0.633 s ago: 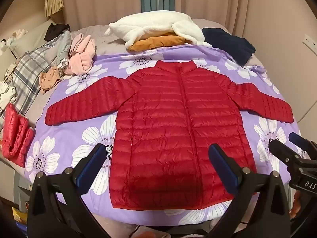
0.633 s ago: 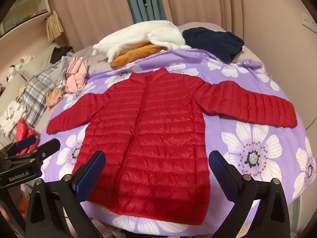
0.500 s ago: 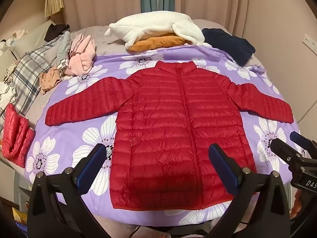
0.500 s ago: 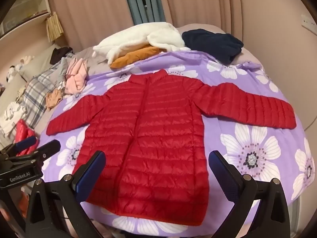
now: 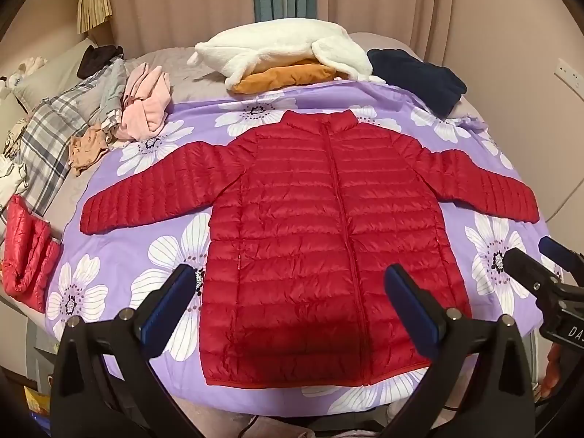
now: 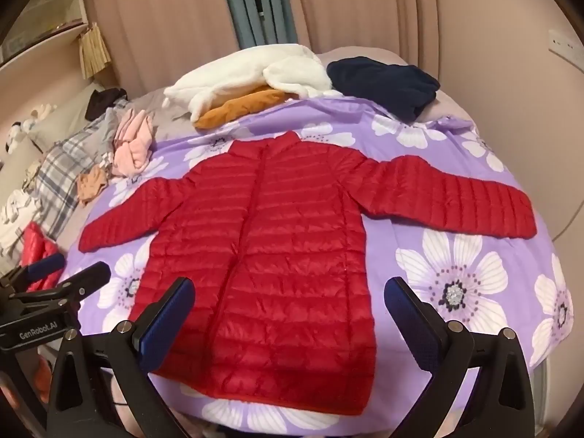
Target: Fold large clothes
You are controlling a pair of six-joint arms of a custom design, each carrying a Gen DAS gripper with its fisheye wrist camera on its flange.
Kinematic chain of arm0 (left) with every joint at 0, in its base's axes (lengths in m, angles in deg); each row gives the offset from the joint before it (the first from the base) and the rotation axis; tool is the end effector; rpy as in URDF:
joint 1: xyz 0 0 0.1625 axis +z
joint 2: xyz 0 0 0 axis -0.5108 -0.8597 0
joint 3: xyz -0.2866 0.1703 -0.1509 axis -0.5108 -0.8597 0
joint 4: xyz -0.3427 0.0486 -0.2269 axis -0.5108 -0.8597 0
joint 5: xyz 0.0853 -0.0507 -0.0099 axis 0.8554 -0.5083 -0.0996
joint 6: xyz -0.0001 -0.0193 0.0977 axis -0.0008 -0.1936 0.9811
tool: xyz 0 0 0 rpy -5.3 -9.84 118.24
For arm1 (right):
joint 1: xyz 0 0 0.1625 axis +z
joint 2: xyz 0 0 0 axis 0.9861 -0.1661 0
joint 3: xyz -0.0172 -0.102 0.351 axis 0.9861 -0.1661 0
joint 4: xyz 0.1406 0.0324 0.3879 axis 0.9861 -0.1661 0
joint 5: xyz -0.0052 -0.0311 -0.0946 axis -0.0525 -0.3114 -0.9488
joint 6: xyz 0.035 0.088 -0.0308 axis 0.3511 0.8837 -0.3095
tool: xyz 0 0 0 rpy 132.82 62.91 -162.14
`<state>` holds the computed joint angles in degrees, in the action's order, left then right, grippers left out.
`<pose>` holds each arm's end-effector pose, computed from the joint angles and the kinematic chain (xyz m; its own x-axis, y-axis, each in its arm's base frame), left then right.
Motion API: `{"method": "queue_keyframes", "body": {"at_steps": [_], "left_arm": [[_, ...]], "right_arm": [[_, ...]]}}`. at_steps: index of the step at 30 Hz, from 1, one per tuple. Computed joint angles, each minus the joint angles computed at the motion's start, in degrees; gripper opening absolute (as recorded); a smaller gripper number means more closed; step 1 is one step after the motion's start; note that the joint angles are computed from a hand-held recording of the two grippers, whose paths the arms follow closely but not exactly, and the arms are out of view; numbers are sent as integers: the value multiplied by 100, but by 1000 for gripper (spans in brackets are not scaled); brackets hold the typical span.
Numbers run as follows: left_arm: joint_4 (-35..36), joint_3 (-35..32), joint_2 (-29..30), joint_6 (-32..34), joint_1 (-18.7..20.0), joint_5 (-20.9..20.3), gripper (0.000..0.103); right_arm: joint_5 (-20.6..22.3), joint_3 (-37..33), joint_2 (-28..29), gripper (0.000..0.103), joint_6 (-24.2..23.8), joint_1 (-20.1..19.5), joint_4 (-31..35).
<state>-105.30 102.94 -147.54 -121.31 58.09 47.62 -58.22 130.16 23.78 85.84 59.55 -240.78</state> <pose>-0.1267 -0.3100 0.4412 -0.6887 -0.0735 -0.7213 0.4282 0.7616 -0.4864 0.4760 -0.3202 0.0782 -0.8065 -0.1631 0.5683 -0.4906 0.7210 -0.4893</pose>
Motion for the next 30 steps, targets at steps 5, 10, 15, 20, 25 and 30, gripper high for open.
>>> {"method": "queue_keyframes", "body": {"at_steps": [5, 10, 15, 20, 25, 30], "left_arm": [[-23, 3, 7, 22, 11, -24, 103], [-36, 29, -5, 28, 34, -55, 103], [-123, 55, -10, 113, 79, -114, 103], [-204, 46, 12, 177, 139, -145, 103], [-211, 35, 19, 175, 161, -149, 103], [-228, 36, 23, 210, 203, -176, 103]], "right_arm": [[-21, 8, 13, 102, 3, 4, -29], [-11, 31, 13, 102, -30, -3, -66], [11, 19, 23, 102, -10, -1, -7], [18, 17, 34, 102, -20, -3, -17], [23, 24, 40, 102, -17, -4, -28], [35, 18, 49, 102, -22, -5, -30]]}}
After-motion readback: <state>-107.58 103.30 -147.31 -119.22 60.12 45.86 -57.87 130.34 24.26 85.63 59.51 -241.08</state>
